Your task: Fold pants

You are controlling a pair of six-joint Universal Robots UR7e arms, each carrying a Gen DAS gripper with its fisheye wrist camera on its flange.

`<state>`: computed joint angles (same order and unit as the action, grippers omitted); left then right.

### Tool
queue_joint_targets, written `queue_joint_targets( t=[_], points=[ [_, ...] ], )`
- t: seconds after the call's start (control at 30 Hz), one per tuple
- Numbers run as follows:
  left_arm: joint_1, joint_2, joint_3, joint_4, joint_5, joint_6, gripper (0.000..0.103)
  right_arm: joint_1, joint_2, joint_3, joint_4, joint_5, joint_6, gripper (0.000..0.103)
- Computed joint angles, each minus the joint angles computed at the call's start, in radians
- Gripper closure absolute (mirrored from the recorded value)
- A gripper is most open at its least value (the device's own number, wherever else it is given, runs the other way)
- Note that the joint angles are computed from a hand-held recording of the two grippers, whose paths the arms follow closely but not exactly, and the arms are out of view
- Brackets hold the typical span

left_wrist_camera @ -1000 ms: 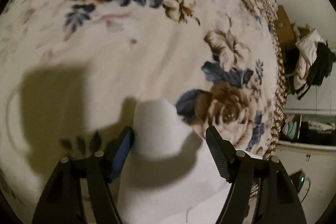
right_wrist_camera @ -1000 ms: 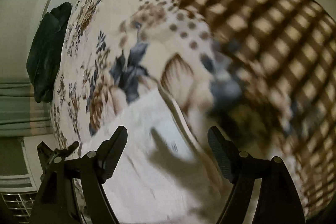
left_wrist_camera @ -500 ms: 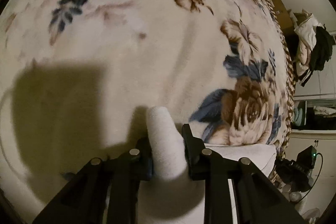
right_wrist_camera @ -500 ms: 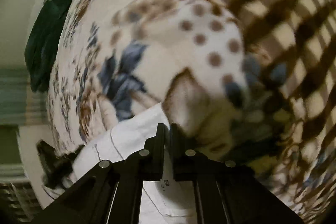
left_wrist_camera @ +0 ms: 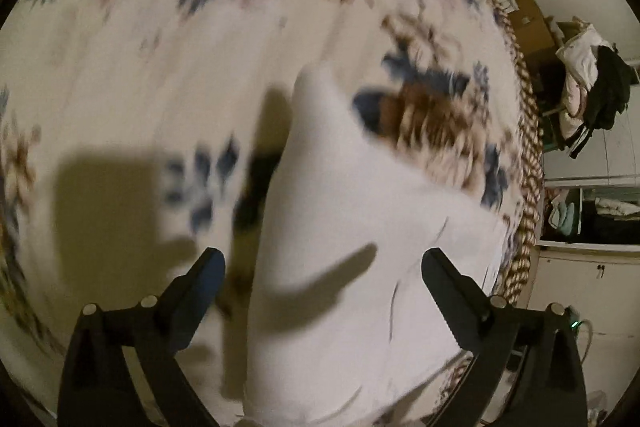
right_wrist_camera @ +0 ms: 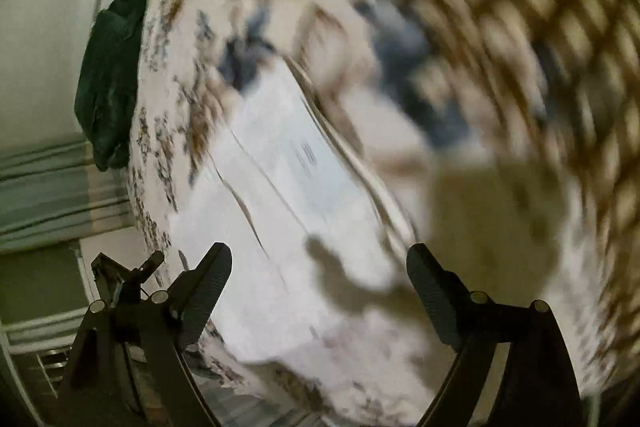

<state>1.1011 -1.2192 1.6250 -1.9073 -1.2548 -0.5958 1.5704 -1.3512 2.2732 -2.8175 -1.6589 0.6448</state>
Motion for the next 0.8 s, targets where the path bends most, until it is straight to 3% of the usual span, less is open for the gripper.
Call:
queue_joint_targets(
  t=[0.13,0.33,0.43,0.5,0.63,0.8],
  points=[
    [0.002,-0.041,0.094,-0.032,-0.054,-0.064,0.002,-0.058,0.056,0.120,-0.190,0.106,0.029,0.012],
    [0.011,-0.039,0.161,-0.087,-0.088,-0.083,0.002,-0.118,0.232,0.160,-0.548,0.209,0.009,0.009],
    [0.017,-0.030,0.162,-0.096,-0.091,-0.075,0.002,-0.148,0.297,0.183,-0.743,0.329,0.026,0.009],
    [0.021,-0.026,0.159,-0.100,-0.092,-0.076,0.002,-0.145,0.312,0.178,-0.777,0.365,0.013,0.009],
    [0.033,-0.019,0.160,-0.115,-0.102,-0.079,0.002,-0.141,0.330,0.149,-0.650,0.353,-0.038,0.009],
    [0.048,-0.004,0.150,-0.118,-0.117,-0.065,0.001,-0.148,0.375,0.141,-0.737,0.377,0.006,0.009]
  ],
)
